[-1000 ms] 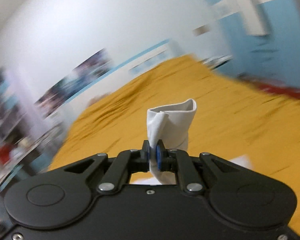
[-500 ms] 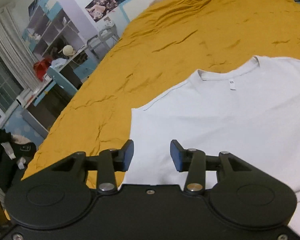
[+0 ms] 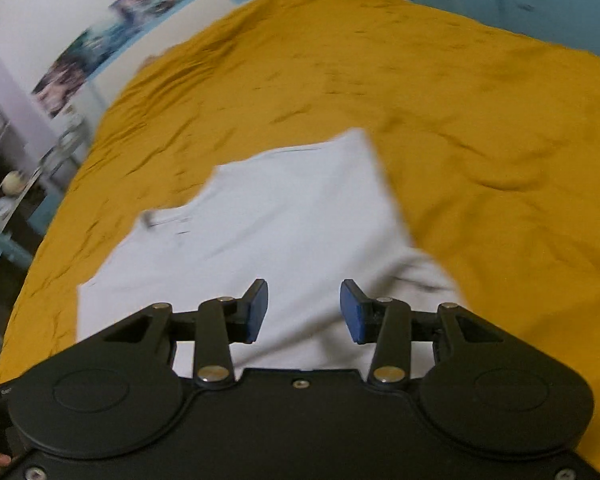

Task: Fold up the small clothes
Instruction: 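Fold the held sleeve across the body and open the right gripper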

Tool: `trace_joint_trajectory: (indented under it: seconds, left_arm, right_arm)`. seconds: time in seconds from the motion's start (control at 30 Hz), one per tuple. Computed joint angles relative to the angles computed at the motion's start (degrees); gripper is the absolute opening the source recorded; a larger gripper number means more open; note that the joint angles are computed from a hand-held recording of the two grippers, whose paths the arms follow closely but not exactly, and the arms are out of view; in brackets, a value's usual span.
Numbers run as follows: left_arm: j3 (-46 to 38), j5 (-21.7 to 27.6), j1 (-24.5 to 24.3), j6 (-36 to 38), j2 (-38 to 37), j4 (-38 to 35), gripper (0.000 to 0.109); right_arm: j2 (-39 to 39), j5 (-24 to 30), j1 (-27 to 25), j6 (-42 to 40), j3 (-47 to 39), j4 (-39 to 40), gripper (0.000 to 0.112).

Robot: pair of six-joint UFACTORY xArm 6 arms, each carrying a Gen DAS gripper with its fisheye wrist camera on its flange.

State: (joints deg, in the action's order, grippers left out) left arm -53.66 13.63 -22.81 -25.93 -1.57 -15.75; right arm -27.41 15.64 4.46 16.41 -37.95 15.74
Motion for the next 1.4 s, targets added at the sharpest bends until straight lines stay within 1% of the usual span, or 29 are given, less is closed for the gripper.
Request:
trace_joint_trajectory:
  seconds: [0.03,0.07,0.13,0.17,0.2,0.23,0.27,0.33,0.4,0.43,0.47,0.5,0.53,0.57,0.6,0.63,0.67,0.7,0.8,0.9,0.93,1.0,1.03,1.1,1.17,1.23,1.3,1.37,1.4]
  left_arm:
    - [-0.93,0.63,0.00,-0.74,1.15,0.17,0.047]
    - [-1.46,0.89,0.10,-2.90,1.93,2.07,0.037]
    - [-1.84,0.39,0.42,-5.85,2.69,4.92,0.027]
    - [-1.66,-0.04,0.51,-5.50,2.66,3.87,0.021]
    - [-1.45,-0.35,0.61,-5.05,2.53,2.41,0.017]
    - [-1.06,-0.63,0.67,-4.65,2.25,1.49,0.010]
    - [-0.84,-0.86,0.79,-3.41,2.16,0.03,0.006]
    - [-0.12,-1.25,0.82,-2.41,1.38,-1.13,0.004]
    - [0.28,-1.83,0.84,-3.69,1.05,0.42,0.003]
    - [0.84,-2.42,0.79,-5.36,0.61,2.44,0.003]
    - [1.35,-2.99,0.82,-7.76,0.14,5.79,0.002]
    - [1.94,-3.72,1.00,-10.39,-0.37,9.33,0.002]
    - [2.67,-4.73,1.53,-15.41,-1.07,15.14,0.002]
    - [3.56,-5.65,1.94,-18.57,-2.21,18.69,0.002]
    - [4.58,-7.20,2.24,-19.86,-3.21,19.83,0.002]
    - [5.38,-8.28,2.28,-18.76,-4.04,18.92,0.002]
    - [5.45,-7.95,2.28,-17.50,-4.27,18.27,0.002]
    - [5.22,-7.14,2.16,-15.87,-3.99,16.87,0.002]
    - [2.66,-1.87,1.87,-13.16,-0.57,14.27,0.002]
    - [2.73,-1.95,1.95,-15.23,0.53,18.61,0.007]
    - [2.46,-1.19,1.95,-15.45,0.39,19.12,0.009]
    - [1.55,1.02,2.02,-15.35,-0.06,19.41,0.013]
    - [0.99,2.43,1.88,-13.88,-0.44,17.79,0.013]
    - [-0.23,5.44,1.91,-14.53,-1.41,19.57,0.022]
    - [0.09,7.62,1.90,-14.47,-4.05,20.91,0.042]
    - [1.61,10.64,1.44,-16.65,-8.24,25.64,0.055]
    - [3.29,14.00,0.52,-17.29,-13.01,29.72,0.060]
    - [6.18,16.79,-0.62,-16.84,-18.50,31.07,0.071]
    - [7.90,17.83,-1.28,-16.41,-21.30,31.28,0.075]
  right_arm:
    - [-0.57,0.41,-0.84,-1.16,0.69,1.68,0.042]
    - [-1.66,0.69,-1.54,-3.04,2.05,3.89,0.042]
    - [-0.64,0.09,-1.47,-4.50,2.06,6.93,0.042]
    - [-1.29,0.31,-1.99,-7.14,2.92,10.81,0.042]
    - [-0.42,-0.03,-1.59,-9.27,2.49,14.37,0.042]
    - [0.55,-0.63,-1.02,-10.90,2.06,17.55,0.042]
    - [-0.88,-0.15,-1.62,-13.05,3.37,20.50,0.042]
    - [0.65,-1.29,-1.12,-12.72,3.13,22.66,0.042]
    - [2.86,-3.53,-0.72,-13.15,2.50,25.91,0.041]
    - [3.47,-4.47,-0.46,-13.95,2.24,27.81,0.031]
    - [3.88,-5.46,-0.23,-13.70,2.16,28.20,0.010]
    - [4.01,-5.28,-0.44,-13.33,2.02,28.00,0.006]
    - [3.92,-4.19,-0.93,-11.63,1.68,26.54,0.005]
    - [3.24,-3.93,-1.06,-11.71,1.89,27.20,0.005]
    - [2.07,-3.97,-1.10,-11.34,2.27,26.99,0.005]
    - [0.75,-4.06,-1.47,-9.79,3.02,24.37,0.005]
    - [-0.34,-4.27,-1.86,-7.27,3.84,20.39,0.004]
    - [-1.01,-4.06,-2.08,-6.59,4.37,18.81,0.004]
    - [0.95,-3.59,-2.71,-4.14,4.94,15.35,0.003]
    - [2.14,-4.85,-2.30,-6.05,5.98,18.46,0.002]
    - [1.92,-5.30,-2.18,-5.81,6.28,17.96,0.002]
    - [1.20,-4.85,-2.33,-2.65,6.42,13.36,0.002]
    - [0.70,-4.04,-2.48,-1.53,6.26,11.35,0.005]
    - [-0.63,-2.65,-2.73,1.14,6.10,7.26,0.015]
    - [-2.84,-0.50,-3.18,2.41,6.09,3.95,0.016]
    - [-5.14,1.22,-3.31,1.05,6.29,3.12,0.017]
    - [-8.83,3.97,-3.47,-1.00,6.97,2.20,0.020]
    - [-13.32,7.16,-3.51,-3.82,7.98,1.42,0.029]
    - [-16.54,9.34,-3.56,-5.50,8.80,0.44,0.031]
